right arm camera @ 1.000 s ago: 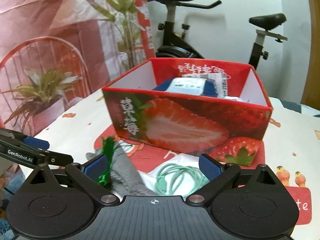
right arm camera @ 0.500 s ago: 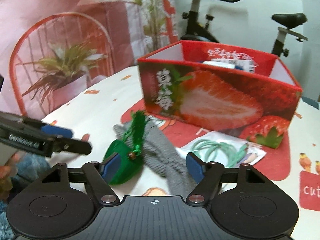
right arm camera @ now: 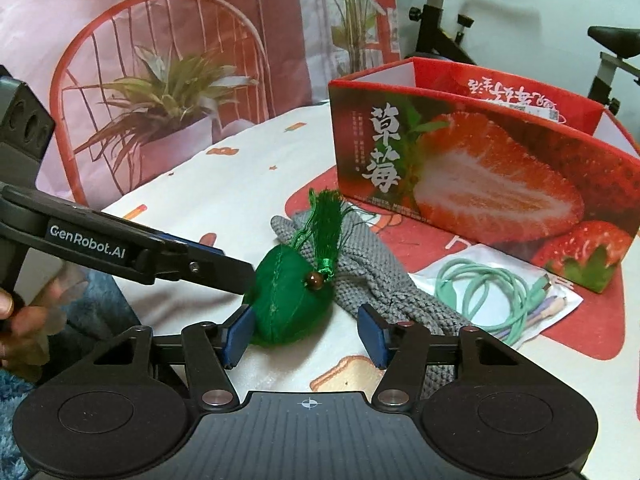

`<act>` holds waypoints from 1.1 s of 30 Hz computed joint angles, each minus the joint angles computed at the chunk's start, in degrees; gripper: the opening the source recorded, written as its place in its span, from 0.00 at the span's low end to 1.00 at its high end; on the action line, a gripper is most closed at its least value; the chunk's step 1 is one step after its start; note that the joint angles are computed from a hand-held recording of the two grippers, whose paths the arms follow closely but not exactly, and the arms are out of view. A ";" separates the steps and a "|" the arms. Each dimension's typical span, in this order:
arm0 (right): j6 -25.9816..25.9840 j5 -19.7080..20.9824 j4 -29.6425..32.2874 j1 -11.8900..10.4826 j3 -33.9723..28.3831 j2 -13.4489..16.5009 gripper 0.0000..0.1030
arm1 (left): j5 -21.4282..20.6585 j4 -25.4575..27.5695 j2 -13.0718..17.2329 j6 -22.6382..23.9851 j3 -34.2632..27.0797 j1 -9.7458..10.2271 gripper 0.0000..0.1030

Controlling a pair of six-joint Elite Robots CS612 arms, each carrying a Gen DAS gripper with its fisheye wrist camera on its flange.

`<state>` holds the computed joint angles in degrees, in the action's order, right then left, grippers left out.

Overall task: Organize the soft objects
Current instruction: 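Close the right tool on the green pouch while the left tool grasps it too, then lift the green pouch with both tools and carry it over the box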

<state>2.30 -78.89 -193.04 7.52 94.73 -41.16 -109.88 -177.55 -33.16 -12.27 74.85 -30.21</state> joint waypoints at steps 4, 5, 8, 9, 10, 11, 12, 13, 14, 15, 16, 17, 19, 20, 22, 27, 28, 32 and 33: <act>-0.44 1.07 0.96 -0.17 -0.27 0.13 0.52 | -1.28 0.32 0.68 0.00 -0.78 -0.02 0.44; -0.73 1.24 1.11 -0.15 -0.34 0.18 0.52 | -1.87 0.51 0.85 0.31 -0.99 -0.03 0.43; -1.48 2.07 1.59 -0.14 -0.58 0.27 0.52 | -3.71 0.72 1.32 1.16 -1.58 -0.02 0.39; -1.58 2.30 1.55 -0.15 -0.62 0.32 0.52 | -4.17 0.86 1.43 1.40 -1.74 0.00 0.39; -1.62 2.46 1.67 -0.18 -0.68 0.36 0.52 | -4.19 0.84 1.49 1.54 -1.79 -0.03 0.39; -1.61 2.60 1.89 -0.21 -0.75 0.39 0.51 | -4.24 0.76 1.54 1.53 -1.83 -0.03 0.39; -1.54 2.67 2.13 -0.20 -0.87 0.44 0.50 | -4.49 0.74 1.66 1.34 -1.96 0.01 0.39; -1.51 2.80 2.33 -0.23 -0.95 0.47 0.49 | -4.82 0.82 1.80 1.03 -2.15 0.09 0.39; -1.54 2.95 2.51 -0.26 -1.05 0.52 0.48 | -5.13 0.84 1.94 0.71 -2.32 0.16 0.39; -1.66 3.15 2.57 -0.28 -1.18 0.60 0.47 | -5.42 0.87 2.06 0.44 -2.50 0.23 0.39; -1.78 3.36 2.34 -0.30 -1.28 0.72 0.47 | -5.65 0.94 2.17 0.29 -2.66 0.26 0.39; -1.84 3.70 2.02 -0.32 -1.34 0.84 0.45 | -5.77 1.01 2.20 0.36 -2.71 0.27 0.39; -1.43 4.72 2.22 -0.44 -1.54 0.99 0.43 | -5.73 1.18 2.14 0.81 -2.67 0.19 0.39; -1.15 4.84 2.06 -0.45 -1.53 1.03 0.43 | -5.67 1.19 2.10 1.01 -2.63 0.15 0.39; -0.98 4.96 1.62 -0.48 -1.39 0.99 0.41 | -5.52 1.00 1.95 1.15 -2.43 0.11 0.39; -1.92 4.12 -1.39 -0.42 -0.76 0.73 0.37 | -5.50 -1.39 1.48 0.57 -1.87 0.08 0.39; -2.92 3.96 -2.01 -0.39 -0.67 0.60 0.37 | -5.60 -1.86 1.32 0.06 -1.89 0.10 0.39; -6.33 4.12 -4.61 -0.83 -0.46 -0.17 0.37 | -5.87 -3.18 0.84 -0.52 -2.84 0.04 0.38; -6.49 4.26 -5.02 -1.05 -0.58 -0.38 0.37 | -5.85 -3.76 0.82 -0.56 -3.27 -0.02 0.38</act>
